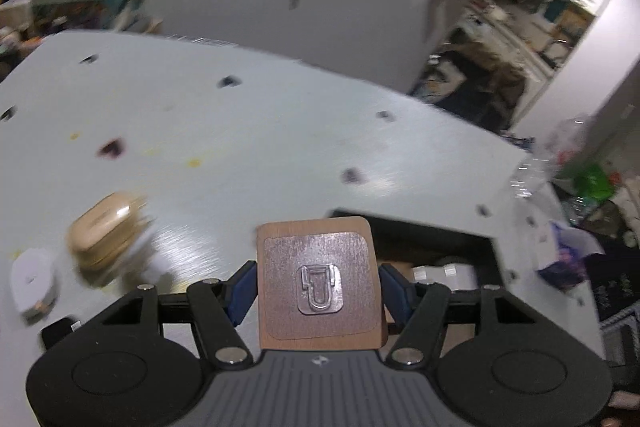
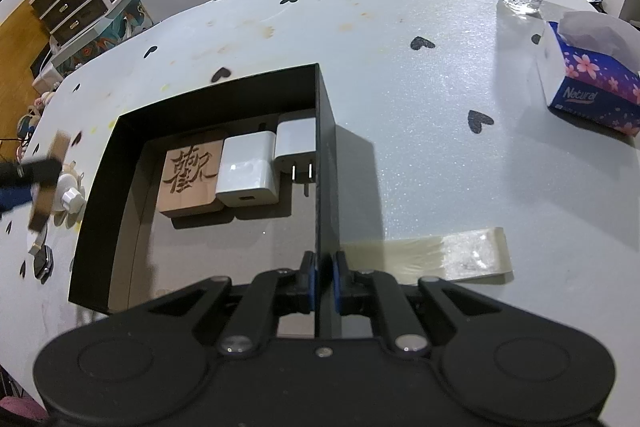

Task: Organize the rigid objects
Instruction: 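Carry the pink-faced block into the box onto the carved block, release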

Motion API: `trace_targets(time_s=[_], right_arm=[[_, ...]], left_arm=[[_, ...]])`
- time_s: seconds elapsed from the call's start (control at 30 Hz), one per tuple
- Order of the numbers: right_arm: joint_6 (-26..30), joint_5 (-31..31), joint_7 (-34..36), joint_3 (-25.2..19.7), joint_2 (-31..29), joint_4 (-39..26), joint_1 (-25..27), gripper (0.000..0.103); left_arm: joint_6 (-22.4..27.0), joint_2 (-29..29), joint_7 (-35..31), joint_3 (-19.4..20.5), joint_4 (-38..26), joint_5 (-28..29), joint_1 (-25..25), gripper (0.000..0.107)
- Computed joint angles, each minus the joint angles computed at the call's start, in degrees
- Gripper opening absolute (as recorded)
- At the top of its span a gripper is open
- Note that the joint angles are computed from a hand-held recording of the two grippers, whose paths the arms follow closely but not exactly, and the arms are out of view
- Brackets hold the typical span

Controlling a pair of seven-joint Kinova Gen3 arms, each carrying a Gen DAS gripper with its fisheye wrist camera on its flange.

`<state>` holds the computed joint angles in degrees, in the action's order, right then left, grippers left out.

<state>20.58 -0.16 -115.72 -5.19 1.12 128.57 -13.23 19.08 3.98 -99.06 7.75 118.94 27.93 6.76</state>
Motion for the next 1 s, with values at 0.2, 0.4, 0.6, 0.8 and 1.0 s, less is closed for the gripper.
trace_targets(time_s=[0.2,0.4,0.6,0.8,1.0], right_arm=[[-0.2,-0.2,0.1,0.0,0.0,0.1,0.0,0.009],[-0.1,-0.2,0.2,0.0,0.0,0.1,0.0,0.009],[-0.4,-1.3,1.1,0.1,0.0,0.2,0.3,0.009],[-0.5,-2.0,1.9,0.2,-0.1,0.3,0.5,0.009],[-0.4,-2.0,2.1,0.2,0.0,0.3,0.5,0.009]], left_arm=[[1.6,4.8,-4.0,3.2,-4.6,3.7,1.2,0.065],[3.8,11.7,2.2,3.4,-10.2,-2.7,5.0,0.065],[4.3,15.9,10.5,1.4,-13.9,-11.7,9.4,0.065],[2.8,17.5,10.4,4.5,-14.1,-11.5,6.9,0.065],[2.6,18.0,7.8,7.3,-13.9,-10.5,4.7,0.082]])
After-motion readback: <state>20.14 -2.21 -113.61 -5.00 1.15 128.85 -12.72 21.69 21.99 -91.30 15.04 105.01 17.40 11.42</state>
